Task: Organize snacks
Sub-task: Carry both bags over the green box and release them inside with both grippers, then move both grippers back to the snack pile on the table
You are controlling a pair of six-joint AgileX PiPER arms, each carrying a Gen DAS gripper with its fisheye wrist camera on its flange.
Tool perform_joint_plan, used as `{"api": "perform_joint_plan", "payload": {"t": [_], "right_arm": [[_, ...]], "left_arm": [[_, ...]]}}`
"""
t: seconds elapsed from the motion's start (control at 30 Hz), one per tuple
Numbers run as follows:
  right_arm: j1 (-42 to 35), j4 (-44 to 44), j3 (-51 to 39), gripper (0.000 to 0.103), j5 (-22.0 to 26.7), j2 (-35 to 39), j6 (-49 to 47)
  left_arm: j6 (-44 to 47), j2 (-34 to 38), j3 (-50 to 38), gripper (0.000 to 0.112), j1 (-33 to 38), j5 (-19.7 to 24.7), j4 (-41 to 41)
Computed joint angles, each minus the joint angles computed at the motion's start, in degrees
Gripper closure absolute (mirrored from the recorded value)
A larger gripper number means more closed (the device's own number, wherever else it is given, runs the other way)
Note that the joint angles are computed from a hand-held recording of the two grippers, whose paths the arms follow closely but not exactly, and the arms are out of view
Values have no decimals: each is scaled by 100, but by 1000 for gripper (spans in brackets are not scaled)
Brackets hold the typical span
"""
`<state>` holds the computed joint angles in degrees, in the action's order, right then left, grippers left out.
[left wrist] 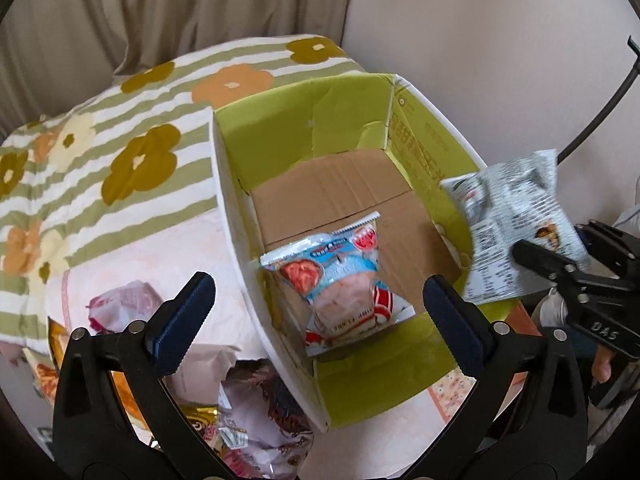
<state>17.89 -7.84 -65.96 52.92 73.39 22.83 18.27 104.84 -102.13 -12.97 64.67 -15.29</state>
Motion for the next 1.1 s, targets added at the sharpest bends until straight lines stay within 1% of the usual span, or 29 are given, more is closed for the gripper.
{"api": "perform_joint_plan", "payload": {"t": [0.13, 0.17, 0.2, 0.23, 0.27, 0.33, 0.47, 0.6, 0.7, 0.83, 0.93, 1.03, 1.1], "right_arm": [[-142, 338, -12, 62, -149, 273, -355], [-157, 365, -5, 52, -187, 320, -376], [-145, 313, 35, 26, -267, 323, -319], [-122, 259, 104, 10, -375, 282, -269], [-93, 217, 163, 0, -451, 224, -228], [17, 87, 285, 0, -555, 46, -92], [276, -229, 381, 0, -462, -235, 203], [431, -127, 231, 0, -235, -504, 81], [497, 12, 125, 0, -190, -644, -178], [767, 197, 18, 0, -384, -807, -415], [1054, 281, -188, 0, -438, -705, -515], [1209, 685, -341, 0, -605, -537, -857], [1402, 759, -418, 0, -725, -406, -922]], "left_arm": [[-7, -120, 220, 9, 50, -125, 32], [-26, -144, 266, 9, 67, -140, 24], [-25, -183, 329, 9, 90, -163, 1], [-37, -215, 377, 9, 99, -187, -5], [-60, -275, 459, 9, 106, -221, 0], [-65, -389, 594, 9, 142, -269, -5], [-137, -661, 842, 9, 227, -326, -50], [-214, -1081, 1167, 9, 309, -431, -97], [-303, -1528, 1505, 9, 419, -539, -82], [-477, -2178, 1979, 9, 709, -639, 57], [-523, -2651, 2309, 9, 1120, -601, 60], [-445, -3109, 2622, 9, 1742, -529, 28], [-313, -3329, 2801, 9, 2147, -509, -21]]}}
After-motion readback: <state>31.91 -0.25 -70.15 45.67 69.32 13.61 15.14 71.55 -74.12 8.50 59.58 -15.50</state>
